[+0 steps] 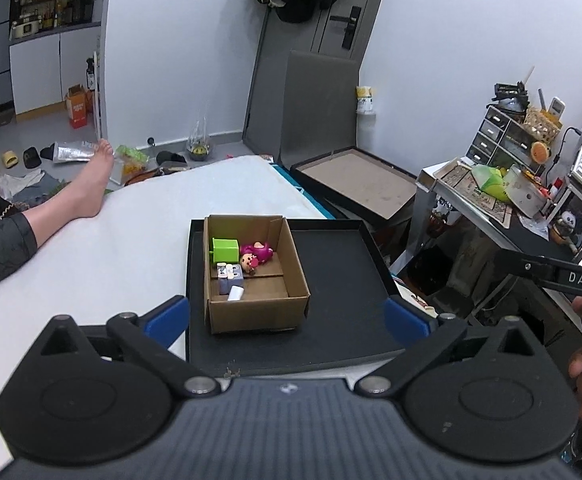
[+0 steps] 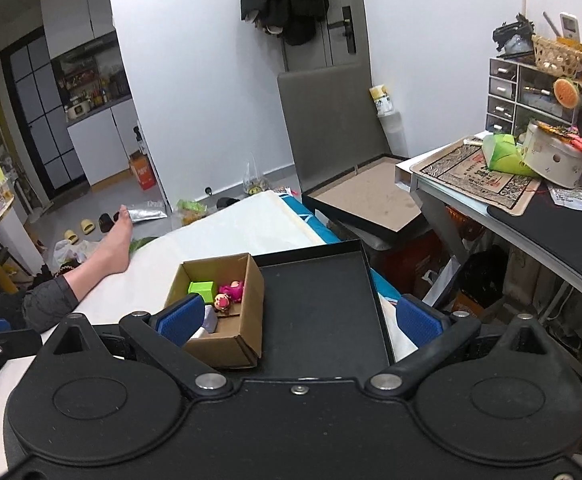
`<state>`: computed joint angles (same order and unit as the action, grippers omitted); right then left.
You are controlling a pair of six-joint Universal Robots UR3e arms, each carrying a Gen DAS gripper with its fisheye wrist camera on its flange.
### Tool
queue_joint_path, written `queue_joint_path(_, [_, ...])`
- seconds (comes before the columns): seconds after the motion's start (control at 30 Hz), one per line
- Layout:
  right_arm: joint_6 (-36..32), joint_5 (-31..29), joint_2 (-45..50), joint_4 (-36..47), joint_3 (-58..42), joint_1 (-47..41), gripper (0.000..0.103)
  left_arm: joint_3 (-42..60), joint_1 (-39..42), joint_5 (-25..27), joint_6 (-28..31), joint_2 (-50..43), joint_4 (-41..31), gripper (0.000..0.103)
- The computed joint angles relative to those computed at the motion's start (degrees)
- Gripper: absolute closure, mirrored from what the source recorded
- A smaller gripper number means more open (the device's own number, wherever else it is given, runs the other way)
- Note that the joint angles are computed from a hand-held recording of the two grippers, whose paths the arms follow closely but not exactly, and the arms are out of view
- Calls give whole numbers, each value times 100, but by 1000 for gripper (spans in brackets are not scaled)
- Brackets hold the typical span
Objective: Organize rigid objects
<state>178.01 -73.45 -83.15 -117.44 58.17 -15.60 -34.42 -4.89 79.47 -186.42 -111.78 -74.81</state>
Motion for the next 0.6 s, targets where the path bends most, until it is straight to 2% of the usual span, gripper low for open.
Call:
queue_joint_path(0.1, [99,58,-362,-224,456,-60,0,-783,-38,76,12,461,558,0])
queue_joint_path(0.3, [137,-21,-954,-516,1158,-36,0,-1620,-120,144,-23,1058,930,0])
queue_joint_path(0.43, [44,172,-1326,-532,1481,-115,0,-2071,-174,146,-13,1446,1143,0])
queue_joint_path(0.6, [-31,133,-1750,-486,1724,-83,0,-2552,-284,187,-19,1866,1392,0])
